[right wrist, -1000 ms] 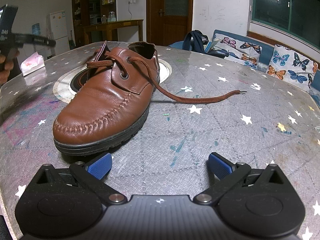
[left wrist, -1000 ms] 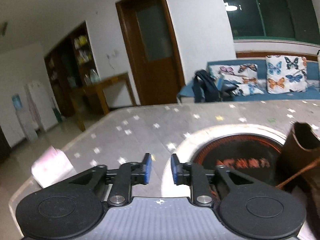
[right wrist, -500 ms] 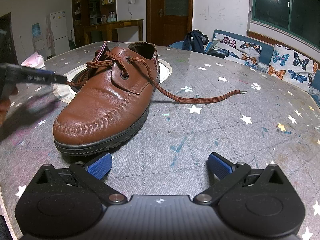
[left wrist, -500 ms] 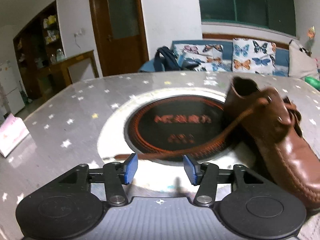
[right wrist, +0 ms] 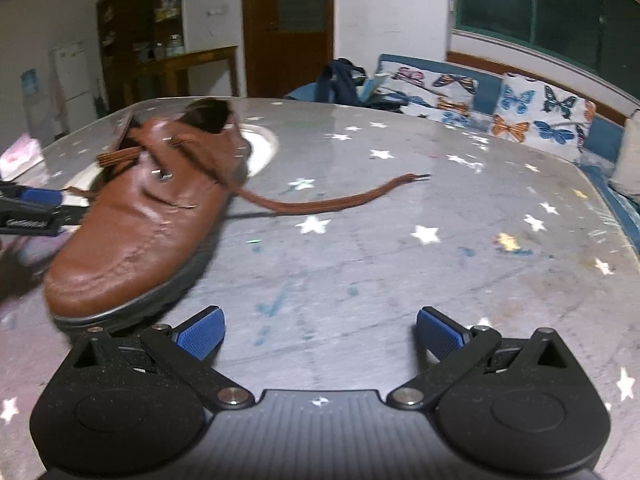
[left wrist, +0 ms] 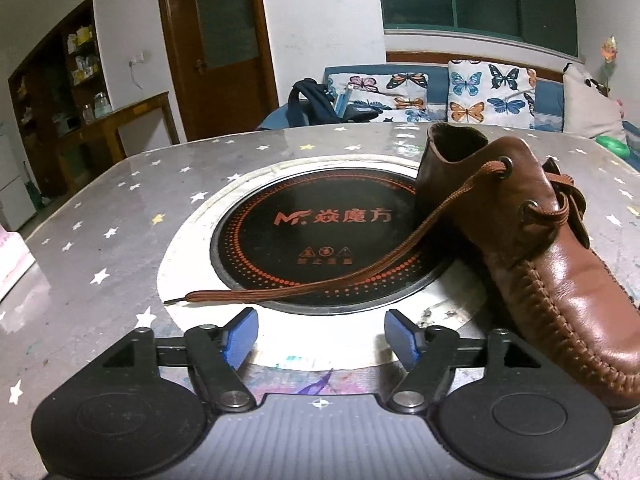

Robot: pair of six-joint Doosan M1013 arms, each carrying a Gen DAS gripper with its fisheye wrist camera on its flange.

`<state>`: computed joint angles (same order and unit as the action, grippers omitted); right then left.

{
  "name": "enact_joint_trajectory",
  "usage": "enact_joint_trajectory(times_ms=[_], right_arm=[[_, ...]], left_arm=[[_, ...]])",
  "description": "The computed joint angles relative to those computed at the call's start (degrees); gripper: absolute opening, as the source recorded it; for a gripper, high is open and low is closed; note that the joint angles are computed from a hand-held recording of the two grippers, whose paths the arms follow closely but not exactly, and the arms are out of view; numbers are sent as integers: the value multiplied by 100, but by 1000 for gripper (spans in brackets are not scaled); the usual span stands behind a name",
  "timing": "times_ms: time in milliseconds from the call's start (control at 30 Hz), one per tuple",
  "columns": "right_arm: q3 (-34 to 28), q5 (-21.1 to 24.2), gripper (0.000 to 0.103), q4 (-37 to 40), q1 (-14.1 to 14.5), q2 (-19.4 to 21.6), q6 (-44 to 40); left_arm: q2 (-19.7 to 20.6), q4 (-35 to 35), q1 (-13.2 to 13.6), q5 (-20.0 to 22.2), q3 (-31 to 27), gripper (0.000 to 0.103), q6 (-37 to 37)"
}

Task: Lace up shoes with both hands
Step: 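Lower the lace onto the table and open the left gripper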

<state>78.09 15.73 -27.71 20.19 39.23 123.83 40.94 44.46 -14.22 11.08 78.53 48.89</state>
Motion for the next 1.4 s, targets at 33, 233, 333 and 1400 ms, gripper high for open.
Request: enact_joint_trajectory(times_ms=[33, 233, 333, 1400], right_arm=[[-16, 35, 103, -126, -19, 9, 182], [-91, 179, 103, -672, -119, 62, 935], [-127, 226, 103, -833, -154, 90, 1138], [-405, 368, 103, -1095, -352, 289, 1558]], left_arm=[[10, -86, 4, 7, -14, 73, 90], [58, -702, 40, 25, -99, 79, 652], [83, -897, 52, 25, -140, 82, 849], [469, -5091, 340, 378, -841, 103, 5179]])
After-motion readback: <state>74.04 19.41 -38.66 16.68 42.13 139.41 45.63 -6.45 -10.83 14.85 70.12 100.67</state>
